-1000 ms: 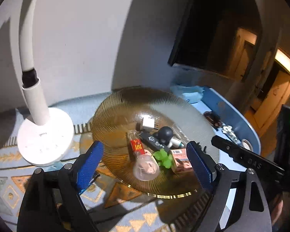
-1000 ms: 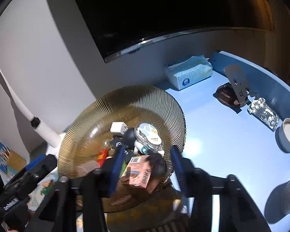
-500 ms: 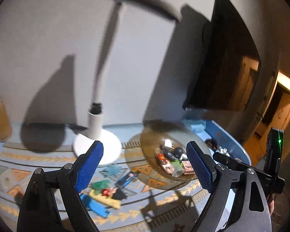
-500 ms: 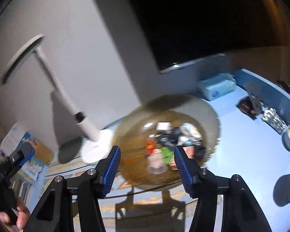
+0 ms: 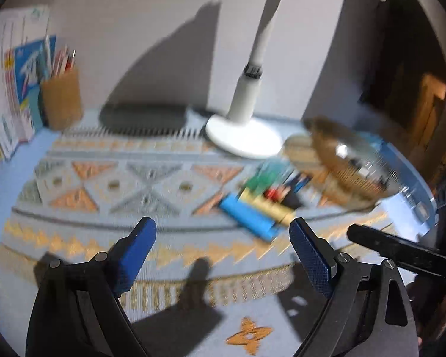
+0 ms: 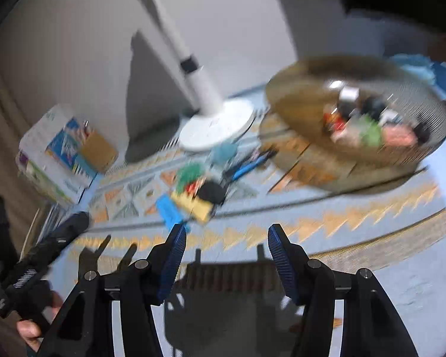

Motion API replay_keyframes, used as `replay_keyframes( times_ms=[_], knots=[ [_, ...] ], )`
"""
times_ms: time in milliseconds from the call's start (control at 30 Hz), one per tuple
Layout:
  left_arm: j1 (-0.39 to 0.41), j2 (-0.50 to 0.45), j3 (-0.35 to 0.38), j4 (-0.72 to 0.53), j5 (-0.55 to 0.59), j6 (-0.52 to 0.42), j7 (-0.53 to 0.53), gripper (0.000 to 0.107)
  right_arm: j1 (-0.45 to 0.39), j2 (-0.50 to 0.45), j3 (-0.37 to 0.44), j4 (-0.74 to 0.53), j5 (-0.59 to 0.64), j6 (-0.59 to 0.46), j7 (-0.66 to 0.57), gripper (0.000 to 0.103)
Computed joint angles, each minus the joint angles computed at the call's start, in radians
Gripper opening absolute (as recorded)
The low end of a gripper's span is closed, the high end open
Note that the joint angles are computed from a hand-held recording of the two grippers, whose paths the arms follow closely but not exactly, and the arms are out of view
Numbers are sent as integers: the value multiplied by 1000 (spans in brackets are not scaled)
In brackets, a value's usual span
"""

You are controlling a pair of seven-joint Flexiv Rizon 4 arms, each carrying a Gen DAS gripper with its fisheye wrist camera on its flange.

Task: Organize rigid objects
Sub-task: 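Withdraw both tools from the bowl back toward the pile, then grasp the blue lighter with the left tool while the right tool grasps the red-capped figurine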

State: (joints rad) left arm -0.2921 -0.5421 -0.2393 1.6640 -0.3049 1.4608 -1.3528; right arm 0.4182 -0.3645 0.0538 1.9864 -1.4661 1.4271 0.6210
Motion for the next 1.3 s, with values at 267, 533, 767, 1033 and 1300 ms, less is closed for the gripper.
replay_keyframes(
  times_ms=[267, 533, 767, 1033, 1300],
  knots=[
    [-123, -21, 177, -21, 124, 17, -132, 91, 24, -51, -8, -19, 35, 8, -75, 56],
    [-63, -21, 102, -16, 131, -10, -109, 91, 41, -59, -36, -15, 68, 38, -86, 56],
    [-81, -21, 115, -26, 147, -29, -94, 91, 60, -44, -25, -9, 132, -14, -147, 56],
    [-118, -107, 111, -233, 130, -266, -14, 91, -63, -122, 97, -86, 448, 127, -366, 56],
    [-175, -210, 197, -427, 235, -443, -130, 90, -112, -223, 209, -229, 677, -2, -651, 56]
  ],
)
